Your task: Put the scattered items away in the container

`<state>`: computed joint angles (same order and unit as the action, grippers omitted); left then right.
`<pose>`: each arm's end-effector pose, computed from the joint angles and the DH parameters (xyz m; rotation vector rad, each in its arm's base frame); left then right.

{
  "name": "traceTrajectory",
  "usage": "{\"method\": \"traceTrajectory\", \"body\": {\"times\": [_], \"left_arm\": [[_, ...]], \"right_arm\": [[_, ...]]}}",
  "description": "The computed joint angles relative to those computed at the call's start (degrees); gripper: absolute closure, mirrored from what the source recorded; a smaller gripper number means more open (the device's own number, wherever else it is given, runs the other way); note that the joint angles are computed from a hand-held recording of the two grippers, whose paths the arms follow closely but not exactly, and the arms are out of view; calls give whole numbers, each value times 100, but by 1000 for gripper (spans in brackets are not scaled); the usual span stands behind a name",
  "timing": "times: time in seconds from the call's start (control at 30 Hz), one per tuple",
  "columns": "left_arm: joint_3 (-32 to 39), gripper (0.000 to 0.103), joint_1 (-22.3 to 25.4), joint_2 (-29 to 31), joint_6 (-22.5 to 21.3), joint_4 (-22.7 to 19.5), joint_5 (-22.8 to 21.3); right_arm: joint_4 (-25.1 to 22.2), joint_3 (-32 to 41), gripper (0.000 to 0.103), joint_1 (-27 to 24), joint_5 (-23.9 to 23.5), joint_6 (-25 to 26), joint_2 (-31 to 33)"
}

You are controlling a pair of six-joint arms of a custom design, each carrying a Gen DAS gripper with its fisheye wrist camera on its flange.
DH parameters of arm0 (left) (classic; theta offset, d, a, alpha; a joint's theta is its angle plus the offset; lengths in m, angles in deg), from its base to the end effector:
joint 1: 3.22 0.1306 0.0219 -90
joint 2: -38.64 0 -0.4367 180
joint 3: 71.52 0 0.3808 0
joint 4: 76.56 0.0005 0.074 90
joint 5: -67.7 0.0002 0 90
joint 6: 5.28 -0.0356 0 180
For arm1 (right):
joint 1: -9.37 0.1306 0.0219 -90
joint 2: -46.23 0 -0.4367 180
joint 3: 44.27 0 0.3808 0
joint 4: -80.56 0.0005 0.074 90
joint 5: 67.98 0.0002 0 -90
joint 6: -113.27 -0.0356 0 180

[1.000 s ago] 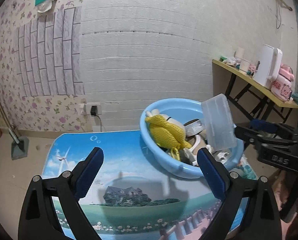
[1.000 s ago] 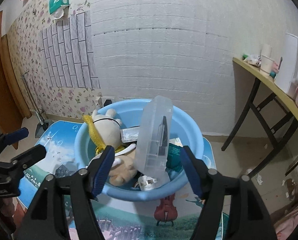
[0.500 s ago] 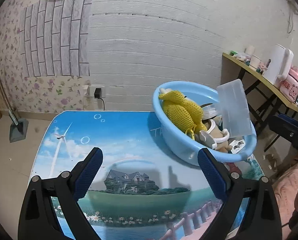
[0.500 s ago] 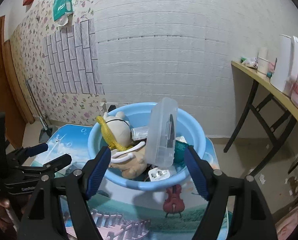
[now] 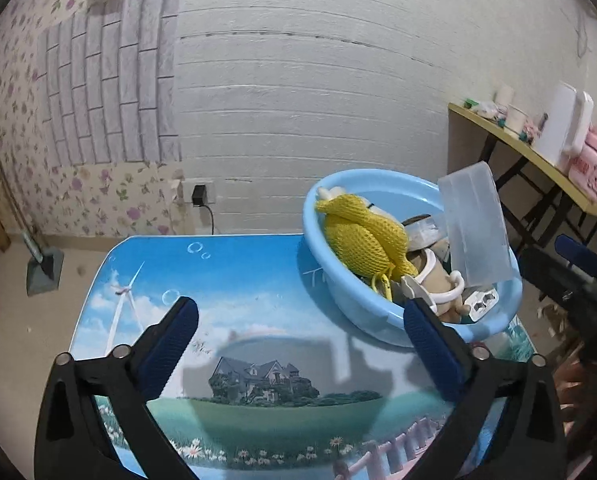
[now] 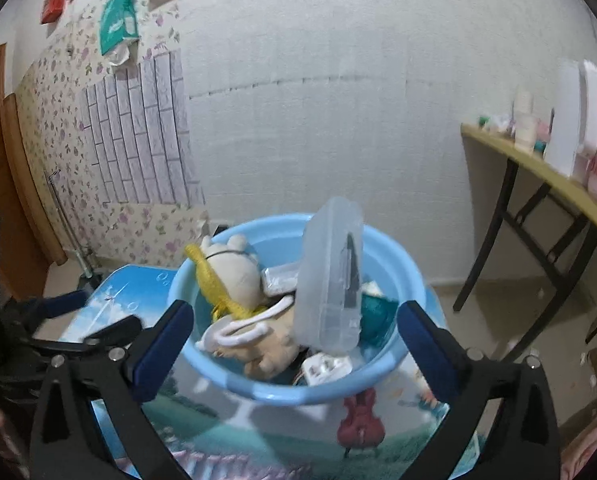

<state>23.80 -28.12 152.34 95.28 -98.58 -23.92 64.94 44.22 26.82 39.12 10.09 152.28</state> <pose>0.5827 -0.2699 0.3392 0.2713 2.2765 -0.2917 0.5719 0.1683 0.3761 0.0931 2.1192 -0.0045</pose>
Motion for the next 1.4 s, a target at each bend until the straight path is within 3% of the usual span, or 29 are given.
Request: {"method": "traceTrajectory", "body": {"times": [0.07,0.17,0.23,0.37,0.5,0.73,0.9,1.4], "left_arm": [[-95,0,24,-61,100,30,-86],[-133,0,75,-91,164,-57,35],[-141,0,49,-112,155,-117,-157],[-177,0,-12,-202,-144,-81,-242],[-214,0,-90,-308,-368,38,-296],[-207,0,-192,-253,-585,99,-412],[46,0,-108,-37,-425,-318,76],[162,0,-97,120,-467,-363,-87]], "right_arm": [[-41,-12,0,14,107,38,28],[-218,-10,0,-78,-345,-269,28],[-214,-17,0,-49,-232,-184,12],[-265,82,0,71,230,82,-25],[-318,156,0,54,34,-56,-59],[-478,114,0,29,83,-91,-50],[-669,174,0,-76,-144,-352,53],[-738,186,0,-110,-277,-344,154]]}}
